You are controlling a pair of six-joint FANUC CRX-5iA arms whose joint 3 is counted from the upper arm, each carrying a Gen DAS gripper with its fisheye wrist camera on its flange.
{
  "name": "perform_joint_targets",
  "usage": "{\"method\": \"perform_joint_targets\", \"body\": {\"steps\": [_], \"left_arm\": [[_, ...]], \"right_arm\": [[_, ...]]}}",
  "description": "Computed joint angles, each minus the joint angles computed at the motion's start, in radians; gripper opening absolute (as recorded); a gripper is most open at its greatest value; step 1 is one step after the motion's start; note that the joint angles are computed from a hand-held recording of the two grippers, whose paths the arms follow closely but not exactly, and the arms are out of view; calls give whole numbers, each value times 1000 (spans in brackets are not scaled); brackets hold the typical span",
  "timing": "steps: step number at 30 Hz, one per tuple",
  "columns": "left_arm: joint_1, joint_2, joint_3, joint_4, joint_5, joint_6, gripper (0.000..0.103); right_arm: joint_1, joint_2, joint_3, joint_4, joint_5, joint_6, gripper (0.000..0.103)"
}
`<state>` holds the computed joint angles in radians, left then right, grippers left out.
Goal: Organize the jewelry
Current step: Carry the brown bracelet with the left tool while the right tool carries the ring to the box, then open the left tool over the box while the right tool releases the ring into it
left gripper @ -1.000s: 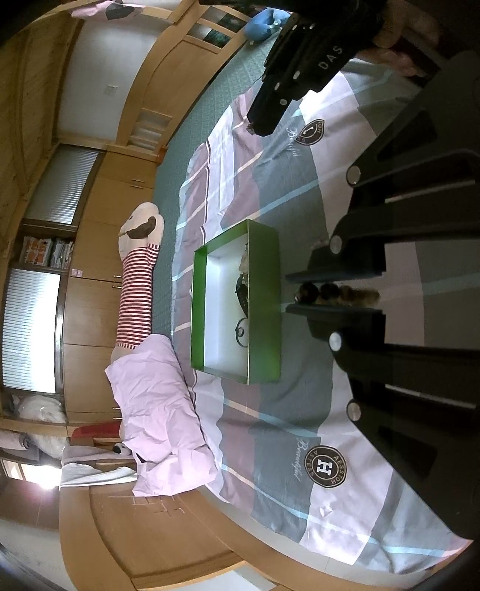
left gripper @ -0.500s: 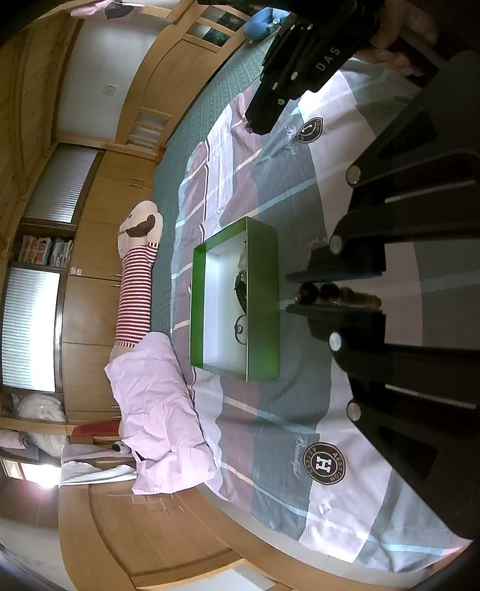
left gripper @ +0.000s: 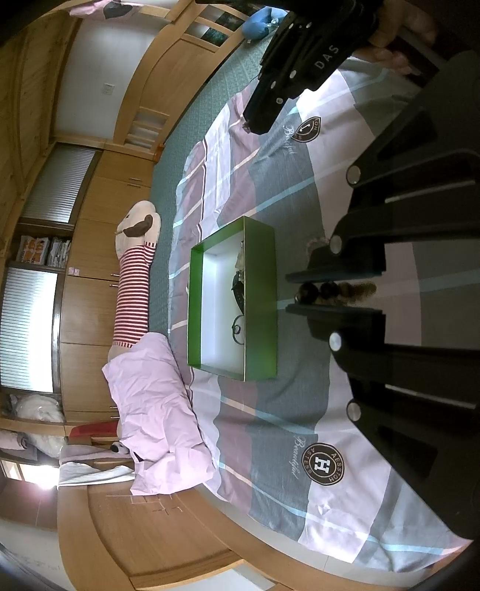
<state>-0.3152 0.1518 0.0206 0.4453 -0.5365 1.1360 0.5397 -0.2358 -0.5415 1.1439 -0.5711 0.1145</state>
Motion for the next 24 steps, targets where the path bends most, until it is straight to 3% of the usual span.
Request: {"method": "perform_joint_targets", "body": {"steps": [5,10,13,16,19,24], "left_arm": [[0,28,45,-38,-20,46,11],[1,132,214,-108,-77,134,11],[0,235,354,-101,-122,149,11],[-12,361,542,-160,-181,199,11],[-19,509,763,-210,-264,246,11],[-20,720,1065,-227,-357,295,14]], "right_arm": [[-19,32,35,-29,24,47,21],[-84,117,128,-76,108,126,21],[-134,198,208,-134,164,176,21],[-177,275,272,-138,222,196,21],[-196,356,361,-253,254,307,21],[-206,490,534,-478,184,498,21]]}}
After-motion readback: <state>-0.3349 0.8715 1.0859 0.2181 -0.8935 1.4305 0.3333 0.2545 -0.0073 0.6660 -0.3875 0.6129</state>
